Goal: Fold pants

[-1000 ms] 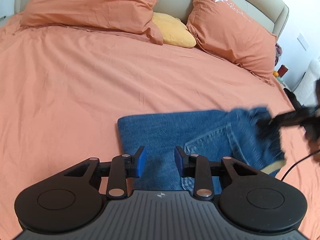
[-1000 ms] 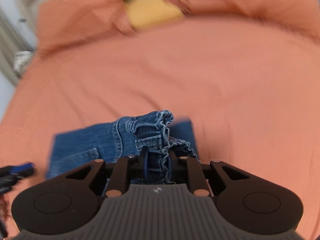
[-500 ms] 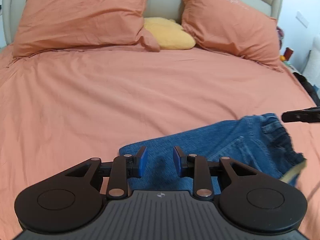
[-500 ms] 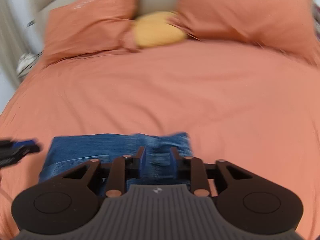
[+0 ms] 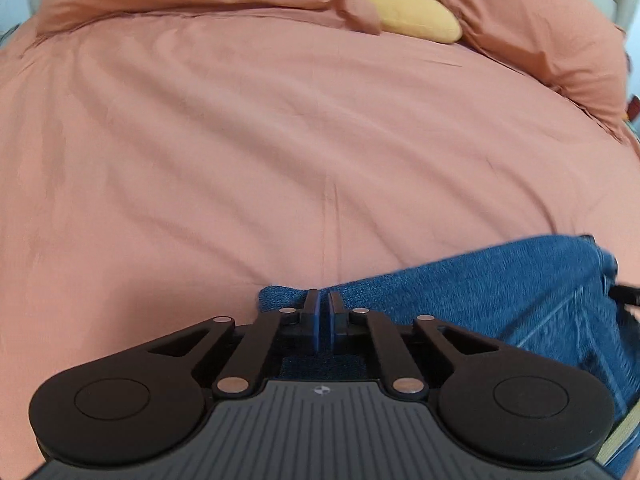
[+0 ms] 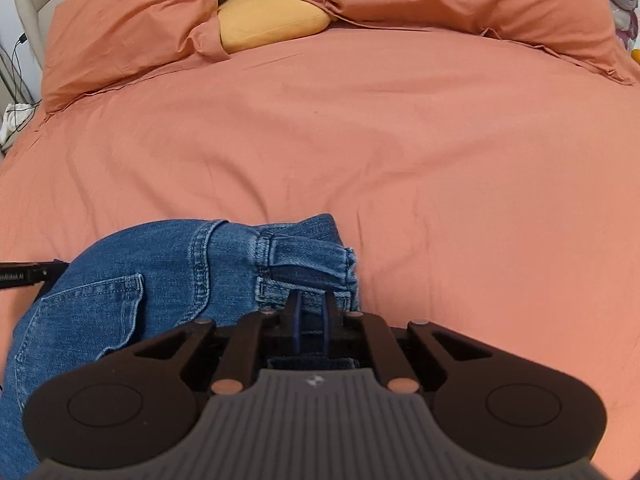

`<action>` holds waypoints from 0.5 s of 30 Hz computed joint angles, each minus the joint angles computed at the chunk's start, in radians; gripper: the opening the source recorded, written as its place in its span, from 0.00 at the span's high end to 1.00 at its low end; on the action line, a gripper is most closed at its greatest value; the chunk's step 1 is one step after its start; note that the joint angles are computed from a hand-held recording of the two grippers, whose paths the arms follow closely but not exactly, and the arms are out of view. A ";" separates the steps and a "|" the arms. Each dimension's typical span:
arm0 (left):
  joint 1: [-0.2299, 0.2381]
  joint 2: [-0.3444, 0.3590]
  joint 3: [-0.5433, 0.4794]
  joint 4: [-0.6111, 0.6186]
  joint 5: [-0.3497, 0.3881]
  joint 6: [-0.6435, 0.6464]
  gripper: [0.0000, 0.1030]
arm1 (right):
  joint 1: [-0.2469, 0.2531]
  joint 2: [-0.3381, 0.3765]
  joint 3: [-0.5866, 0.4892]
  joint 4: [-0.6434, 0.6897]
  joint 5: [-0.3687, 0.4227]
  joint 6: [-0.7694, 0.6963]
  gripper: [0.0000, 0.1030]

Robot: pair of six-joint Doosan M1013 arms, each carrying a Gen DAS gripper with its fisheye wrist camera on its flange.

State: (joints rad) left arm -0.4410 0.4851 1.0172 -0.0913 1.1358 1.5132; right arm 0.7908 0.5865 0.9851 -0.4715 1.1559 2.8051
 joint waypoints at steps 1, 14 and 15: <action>-0.007 -0.005 -0.002 0.027 0.006 0.001 0.92 | 0.004 0.003 -0.010 0.000 0.021 0.002 0.93; -0.021 -0.253 0.260 -0.120 -0.144 0.172 0.90 | 0.158 -0.050 0.069 -0.279 0.029 0.086 0.78; -0.024 -0.268 0.280 -0.119 -0.150 0.163 0.90 | 0.165 -0.049 0.079 -0.294 0.031 0.115 0.77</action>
